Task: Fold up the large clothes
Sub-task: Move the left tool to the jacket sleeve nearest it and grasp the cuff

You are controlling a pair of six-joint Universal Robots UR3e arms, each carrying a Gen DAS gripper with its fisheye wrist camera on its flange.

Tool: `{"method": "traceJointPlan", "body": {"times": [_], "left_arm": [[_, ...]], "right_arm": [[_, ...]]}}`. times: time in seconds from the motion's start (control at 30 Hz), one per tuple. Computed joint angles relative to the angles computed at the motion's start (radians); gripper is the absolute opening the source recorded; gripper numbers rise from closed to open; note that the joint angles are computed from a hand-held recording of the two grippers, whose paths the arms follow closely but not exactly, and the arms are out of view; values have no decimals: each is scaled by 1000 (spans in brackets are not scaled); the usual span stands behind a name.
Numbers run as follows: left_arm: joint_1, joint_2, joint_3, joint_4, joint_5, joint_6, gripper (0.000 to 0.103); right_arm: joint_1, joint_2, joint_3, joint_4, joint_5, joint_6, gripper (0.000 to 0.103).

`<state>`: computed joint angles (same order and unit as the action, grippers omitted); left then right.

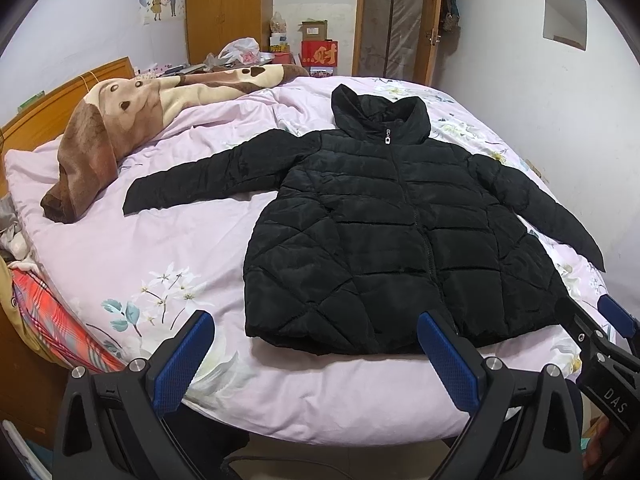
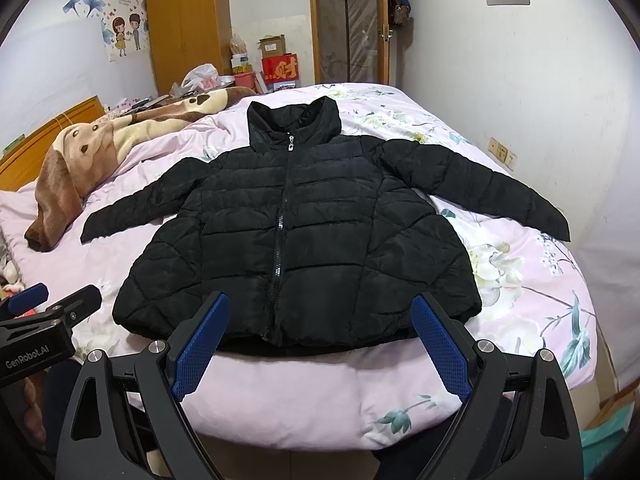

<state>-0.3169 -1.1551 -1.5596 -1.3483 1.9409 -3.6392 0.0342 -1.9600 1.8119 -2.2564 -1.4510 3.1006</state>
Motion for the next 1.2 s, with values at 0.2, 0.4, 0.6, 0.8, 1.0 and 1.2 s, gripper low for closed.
{"method": "traceJointPlan", "body": {"times": [0.2, 0.4, 0.6, 0.8, 1.0, 1.2], "left_arm": [[64, -8, -9, 9, -52, 38, 103], [198, -2, -34, 32, -162, 120, 103], [549, 49, -100, 49, -435, 318, 103], [841, -18, -104, 76, -594, 443, 103], [922, -214, -50, 224, -561, 492, 103], [1039, -463, 64, 319, -586, 464, 103]], "right_arm": [[26, 52, -26, -15, -27, 14, 92], [50, 155, -83, -56, -43, 23, 92], [78, 334, -200, -135, -46, 14, 92], [101, 552, -397, -173, -44, -3, 92], [138, 822, -726, -108, -40, -6, 92], [186, 1091, -1099, 1, -44, -27, 92]]}}
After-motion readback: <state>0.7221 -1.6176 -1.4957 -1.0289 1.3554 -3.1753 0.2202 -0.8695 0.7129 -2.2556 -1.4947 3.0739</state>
